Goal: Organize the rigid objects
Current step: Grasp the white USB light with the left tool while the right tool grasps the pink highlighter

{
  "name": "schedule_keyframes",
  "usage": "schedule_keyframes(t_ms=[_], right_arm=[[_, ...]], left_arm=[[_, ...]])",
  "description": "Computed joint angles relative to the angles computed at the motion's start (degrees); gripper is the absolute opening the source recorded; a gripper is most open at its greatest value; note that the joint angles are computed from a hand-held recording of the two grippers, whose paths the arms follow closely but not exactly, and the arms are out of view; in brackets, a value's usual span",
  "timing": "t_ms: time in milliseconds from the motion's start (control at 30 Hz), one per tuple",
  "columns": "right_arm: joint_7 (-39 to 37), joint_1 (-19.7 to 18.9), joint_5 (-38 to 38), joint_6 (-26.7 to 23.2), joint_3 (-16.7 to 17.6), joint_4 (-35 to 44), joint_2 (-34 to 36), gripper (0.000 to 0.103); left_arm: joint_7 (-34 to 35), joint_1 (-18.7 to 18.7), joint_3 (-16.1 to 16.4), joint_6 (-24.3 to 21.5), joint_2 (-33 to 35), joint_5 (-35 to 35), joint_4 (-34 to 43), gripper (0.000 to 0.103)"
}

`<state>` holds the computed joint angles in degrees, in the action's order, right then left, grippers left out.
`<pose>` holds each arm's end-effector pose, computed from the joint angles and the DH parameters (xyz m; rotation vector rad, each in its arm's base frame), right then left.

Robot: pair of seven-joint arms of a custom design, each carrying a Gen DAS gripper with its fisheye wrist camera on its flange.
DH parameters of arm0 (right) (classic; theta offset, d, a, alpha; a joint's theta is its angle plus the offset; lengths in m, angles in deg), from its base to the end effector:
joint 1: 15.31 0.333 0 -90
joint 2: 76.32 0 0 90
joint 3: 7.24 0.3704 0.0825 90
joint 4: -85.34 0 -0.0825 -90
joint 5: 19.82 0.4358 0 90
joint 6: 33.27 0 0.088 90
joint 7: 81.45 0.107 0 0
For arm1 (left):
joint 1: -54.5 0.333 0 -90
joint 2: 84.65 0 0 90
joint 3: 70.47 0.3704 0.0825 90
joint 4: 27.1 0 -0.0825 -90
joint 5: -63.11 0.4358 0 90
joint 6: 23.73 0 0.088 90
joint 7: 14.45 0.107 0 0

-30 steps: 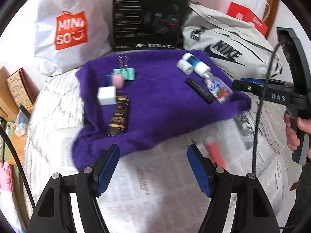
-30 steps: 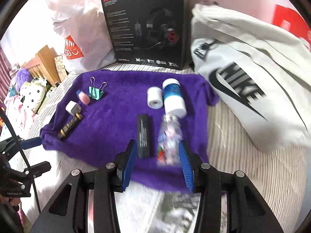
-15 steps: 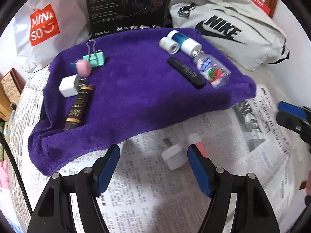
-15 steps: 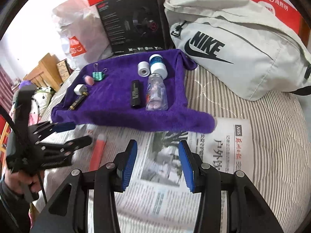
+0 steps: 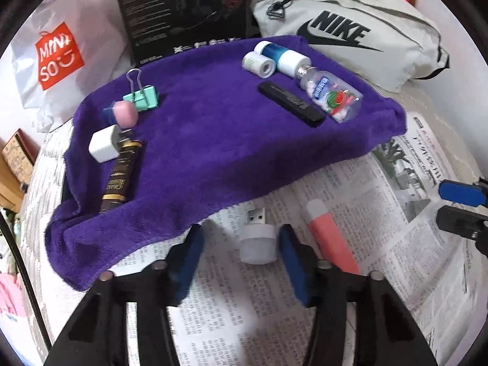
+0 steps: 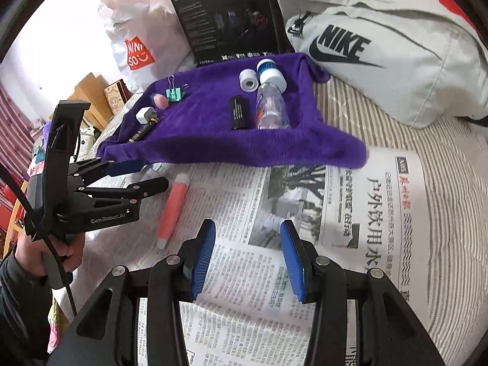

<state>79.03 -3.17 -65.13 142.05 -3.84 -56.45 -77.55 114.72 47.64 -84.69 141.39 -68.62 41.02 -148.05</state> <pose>0.4959 0.1962 0.3682 -1.6324 1.9729 -0.4168 0.6299 -0.2115 0.3520 -1.2185 2.5398 -0.7021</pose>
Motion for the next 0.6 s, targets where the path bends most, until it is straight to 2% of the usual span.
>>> schedule_keyframes(t_ms=[33,133,433,600], right_arm=[[0.2,-0.01,-0.02,0.05,0.01,-0.08,0.04,0.044],[-0.79,0.35,1.45,-0.21,0.08,-0.01,0.39,0.044],[-9.79,3.19,8.97,-0.62,0.41,4.34,4.75,0.044],[-19.73,4.32,17.74,-1.38,1.89,8.54,9.19,0.044]], left_arm=[[1.23,0.75,-0.85,-0.12,0.08,-1.2,0.08,0.033],[4.74,1.8,-2.03,0.05,-0.06,-3.34,-0.1,0.023],[3.87,3.04,0.42,-0.51,-0.46,-4.89,-0.23,0.023],[2.9,3.81,1.64,0.78,-0.78,-3.95,-1.07,0.023]])
